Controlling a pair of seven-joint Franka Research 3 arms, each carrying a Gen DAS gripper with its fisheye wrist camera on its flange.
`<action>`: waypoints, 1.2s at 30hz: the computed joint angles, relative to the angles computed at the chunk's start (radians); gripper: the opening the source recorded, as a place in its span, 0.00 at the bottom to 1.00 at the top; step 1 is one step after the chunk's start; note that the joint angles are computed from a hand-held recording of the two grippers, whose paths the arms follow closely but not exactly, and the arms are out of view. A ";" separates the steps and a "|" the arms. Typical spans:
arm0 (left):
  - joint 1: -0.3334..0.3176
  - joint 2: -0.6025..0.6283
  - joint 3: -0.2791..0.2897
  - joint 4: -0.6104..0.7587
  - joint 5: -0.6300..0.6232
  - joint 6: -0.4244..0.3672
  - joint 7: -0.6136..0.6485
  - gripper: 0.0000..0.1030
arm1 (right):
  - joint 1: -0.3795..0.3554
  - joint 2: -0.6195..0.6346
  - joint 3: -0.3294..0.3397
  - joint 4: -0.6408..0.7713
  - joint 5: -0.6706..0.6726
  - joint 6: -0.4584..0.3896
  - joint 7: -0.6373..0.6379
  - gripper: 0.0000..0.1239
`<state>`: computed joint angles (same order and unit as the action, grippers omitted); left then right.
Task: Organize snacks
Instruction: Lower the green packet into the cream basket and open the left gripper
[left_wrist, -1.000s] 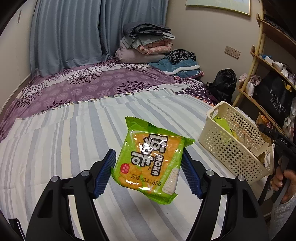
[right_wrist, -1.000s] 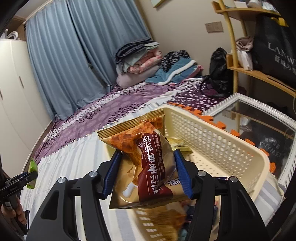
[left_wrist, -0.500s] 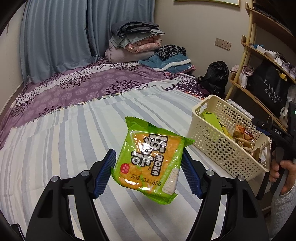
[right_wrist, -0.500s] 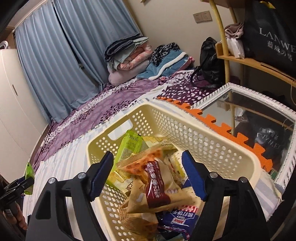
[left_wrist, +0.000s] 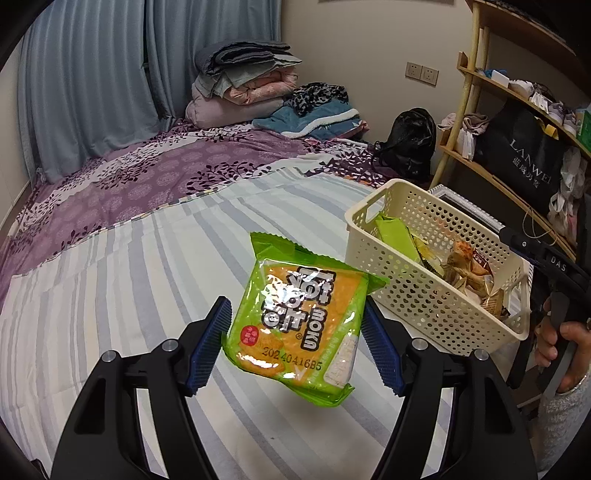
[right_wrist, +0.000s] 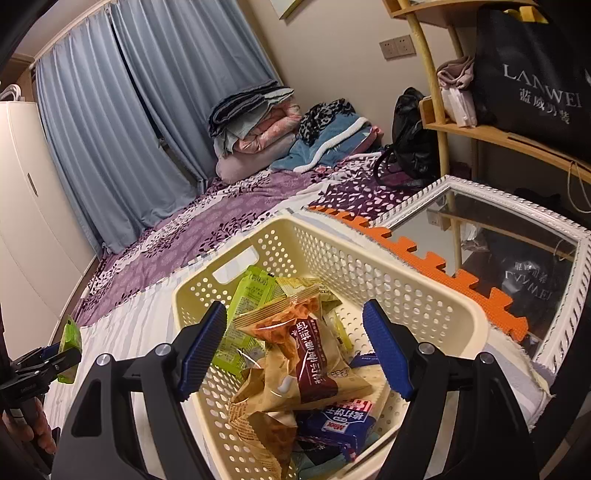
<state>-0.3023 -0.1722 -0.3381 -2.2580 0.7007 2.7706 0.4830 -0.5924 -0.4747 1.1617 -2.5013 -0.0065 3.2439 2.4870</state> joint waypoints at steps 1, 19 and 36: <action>-0.002 0.009 -0.002 0.011 0.000 -0.001 0.005 0.70 | 0.004 -0.006 -0.004 -0.005 0.003 0.004 0.003 0.61; -0.143 0.288 0.023 0.348 0.044 -0.050 0.146 0.70 | 0.103 -0.119 -0.108 -0.127 0.079 0.044 0.006 0.61; -0.279 0.576 0.088 0.713 -0.028 -0.110 0.345 0.70 | 0.148 -0.131 -0.157 -0.199 0.155 0.073 -0.027 0.61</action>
<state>-0.5817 0.4035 -0.2502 -1.5454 0.6732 2.6610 0.8276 -0.4446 -0.6058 1.0043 -2.7000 0.1486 3.3173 2.4599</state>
